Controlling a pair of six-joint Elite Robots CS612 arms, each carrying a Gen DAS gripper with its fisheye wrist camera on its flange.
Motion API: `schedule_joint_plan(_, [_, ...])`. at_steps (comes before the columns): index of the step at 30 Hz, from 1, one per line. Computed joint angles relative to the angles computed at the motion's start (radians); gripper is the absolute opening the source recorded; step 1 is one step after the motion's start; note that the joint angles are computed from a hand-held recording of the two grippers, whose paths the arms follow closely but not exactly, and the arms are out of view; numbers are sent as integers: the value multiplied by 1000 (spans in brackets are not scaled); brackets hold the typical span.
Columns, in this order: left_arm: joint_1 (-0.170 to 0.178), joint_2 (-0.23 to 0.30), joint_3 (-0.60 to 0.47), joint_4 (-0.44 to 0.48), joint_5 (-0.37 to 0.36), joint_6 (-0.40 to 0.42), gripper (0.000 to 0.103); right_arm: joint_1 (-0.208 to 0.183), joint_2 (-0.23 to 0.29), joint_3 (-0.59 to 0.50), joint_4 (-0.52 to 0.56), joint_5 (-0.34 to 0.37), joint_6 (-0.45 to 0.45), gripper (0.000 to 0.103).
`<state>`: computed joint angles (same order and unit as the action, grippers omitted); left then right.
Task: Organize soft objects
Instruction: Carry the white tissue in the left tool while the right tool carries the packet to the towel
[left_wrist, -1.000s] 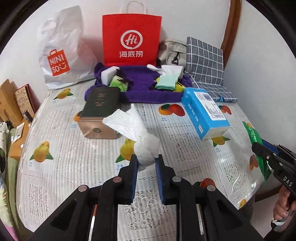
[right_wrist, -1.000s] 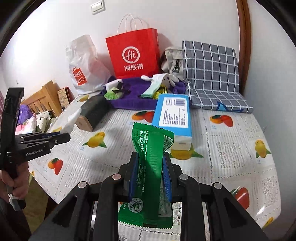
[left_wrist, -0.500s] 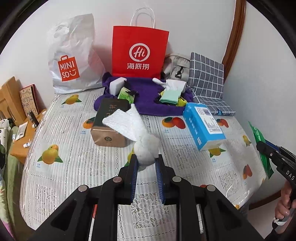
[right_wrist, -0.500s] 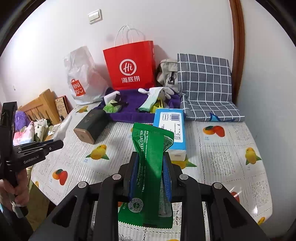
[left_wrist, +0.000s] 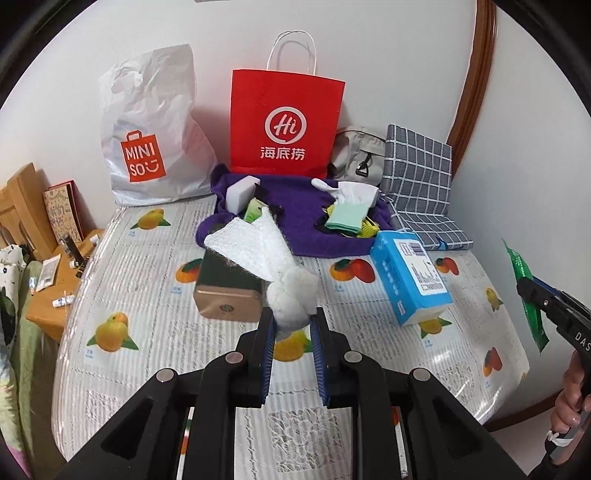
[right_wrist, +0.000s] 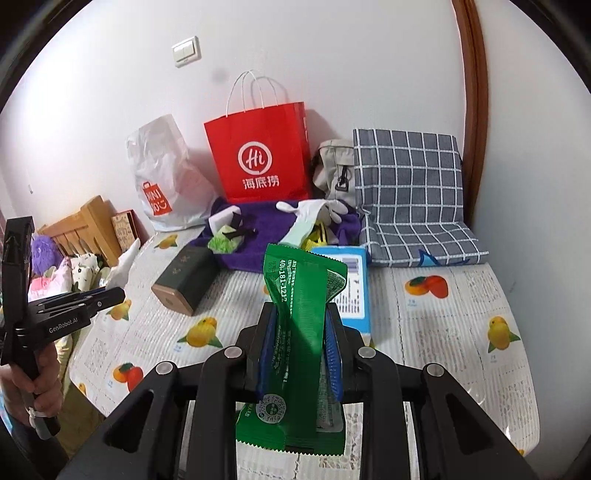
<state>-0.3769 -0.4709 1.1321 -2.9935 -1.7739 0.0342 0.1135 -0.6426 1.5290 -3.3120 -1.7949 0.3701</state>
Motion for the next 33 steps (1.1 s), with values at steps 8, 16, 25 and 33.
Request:
schedule_joint_plan(8, [1,24,-63,32,19,-20,18,-17,19,-47,24,20,-7,25])
schedule_joint_plan(16, [-3,49,-124,61,31,-31,18,-25,41,-104,39,46,-44,25])
schedule_joint_plan(25, [-11,83,-201,117,58,-26,18,-35,70,-171,55,81,-70,25])
schedule_joint_plan(33, [-15,113,-276,154,102,-24,19,-52,108,-251,83,135,-92,25])
